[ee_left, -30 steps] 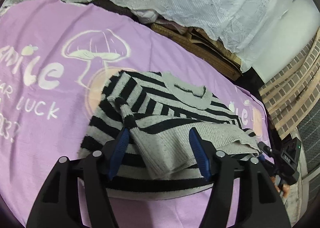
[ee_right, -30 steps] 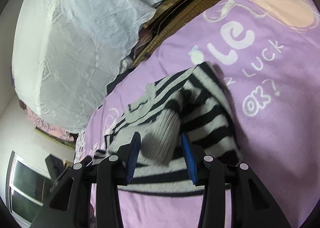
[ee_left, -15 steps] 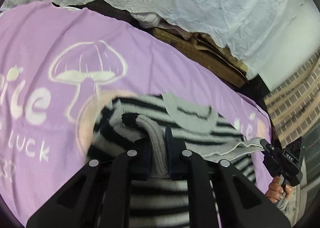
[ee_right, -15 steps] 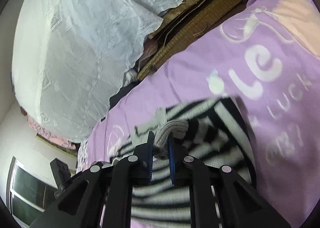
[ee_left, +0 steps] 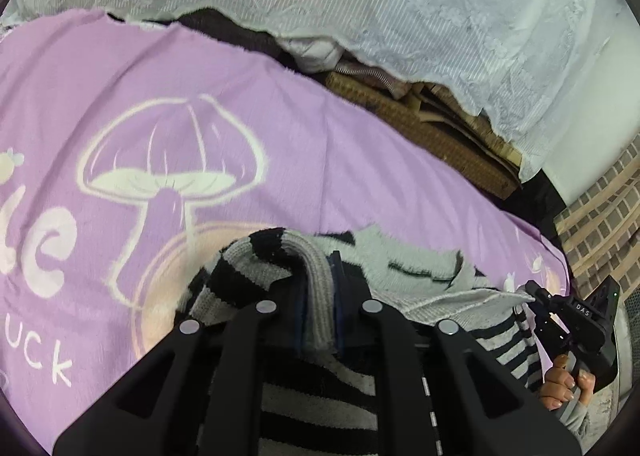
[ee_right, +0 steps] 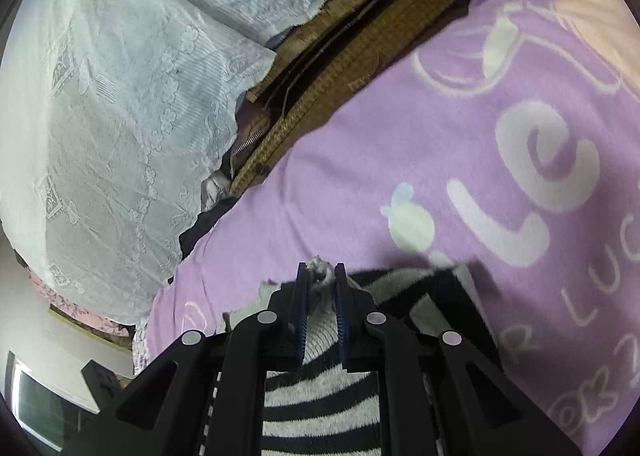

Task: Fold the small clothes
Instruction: 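Lift the hem with both grippers and fold it toward the collar, then lay the hem beside the collar and open both grippers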

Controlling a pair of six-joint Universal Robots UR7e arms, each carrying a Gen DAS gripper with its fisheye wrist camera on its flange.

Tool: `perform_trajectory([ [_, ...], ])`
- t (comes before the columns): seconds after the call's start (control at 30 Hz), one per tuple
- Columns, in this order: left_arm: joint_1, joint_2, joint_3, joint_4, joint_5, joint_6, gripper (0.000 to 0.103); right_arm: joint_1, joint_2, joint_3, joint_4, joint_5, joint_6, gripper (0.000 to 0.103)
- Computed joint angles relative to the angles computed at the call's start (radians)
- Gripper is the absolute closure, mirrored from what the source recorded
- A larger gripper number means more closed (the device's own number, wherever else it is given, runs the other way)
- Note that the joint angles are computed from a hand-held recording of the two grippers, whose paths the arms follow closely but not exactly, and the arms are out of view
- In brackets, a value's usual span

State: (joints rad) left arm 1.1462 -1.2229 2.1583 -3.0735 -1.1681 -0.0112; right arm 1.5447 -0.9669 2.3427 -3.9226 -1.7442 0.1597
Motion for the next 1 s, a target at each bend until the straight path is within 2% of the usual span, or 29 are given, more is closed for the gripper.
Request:
perform_trajectory([
  [0.13,0.013,0.007,-0.006,0.002,-0.012,-0.016,0.091,0.012,0.006,-0.021,-0.014,-0.012,-0.025,0.091],
  [0.23,0.057,0.02,-0.065,0.168,-0.056,-0.104,0.082,0.0,0.019,-0.044,0.022,-0.034,-0.008,0.091],
  [0.27,0.065,0.018,-0.067,0.171,-0.072,-0.11,0.081,-0.015,0.016,-0.044,0.049,-0.025,0.009,0.089],
  [0.3,0.067,0.011,-0.064,0.17,-0.081,-0.108,0.079,-0.023,0.015,-0.041,0.055,-0.024,0.028,0.083],
  [0.37,0.059,-0.018,-0.043,0.161,-0.093,-0.114,0.053,-0.045,0.012,-0.015,0.005,0.011,0.063,0.071],
  [0.4,0.053,-0.032,-0.027,0.141,-0.093,-0.113,0.046,-0.048,0.01,-0.003,-0.025,0.029,0.064,0.071],
  [0.47,0.014,-0.074,0.039,0.029,-0.041,-0.078,0.019,-0.034,0.0,0.02,-0.078,0.032,0.036,0.071],
  [0.53,-0.034,-0.098,0.097,-0.102,0.037,-0.027,0.011,-0.008,-0.002,0.033,-0.115,0.009,-0.001,0.071],
  [0.6,-0.058,-0.101,0.111,-0.134,0.056,0.017,0.011,0.022,-0.001,0.041,-0.116,0.005,-0.028,0.071],
  [0.7,-0.084,-0.07,0.081,-0.056,0.087,0.014,0.011,0.083,0.016,0.019,-0.065,-0.033,-0.08,0.071],
  [0.83,-0.138,0.052,0.049,-0.076,0.263,0.055,0.011,0.148,0.065,-0.043,0.023,-0.129,-0.136,0.071],
  [0.93,-0.116,0.144,-0.019,-0.002,0.367,0.005,0.011,0.143,0.099,-0.081,0.074,-0.248,-0.142,0.071],
  [0.97,-0.103,0.152,-0.028,0.018,0.374,-0.01,0.011,0.122,0.103,-0.089,0.104,-0.272,-0.119,0.074],
  [1.0,-0.089,0.17,-0.043,0.027,0.383,-0.015,0.011,0.105,0.1,-0.094,0.132,-0.254,-0.093,0.084],
])
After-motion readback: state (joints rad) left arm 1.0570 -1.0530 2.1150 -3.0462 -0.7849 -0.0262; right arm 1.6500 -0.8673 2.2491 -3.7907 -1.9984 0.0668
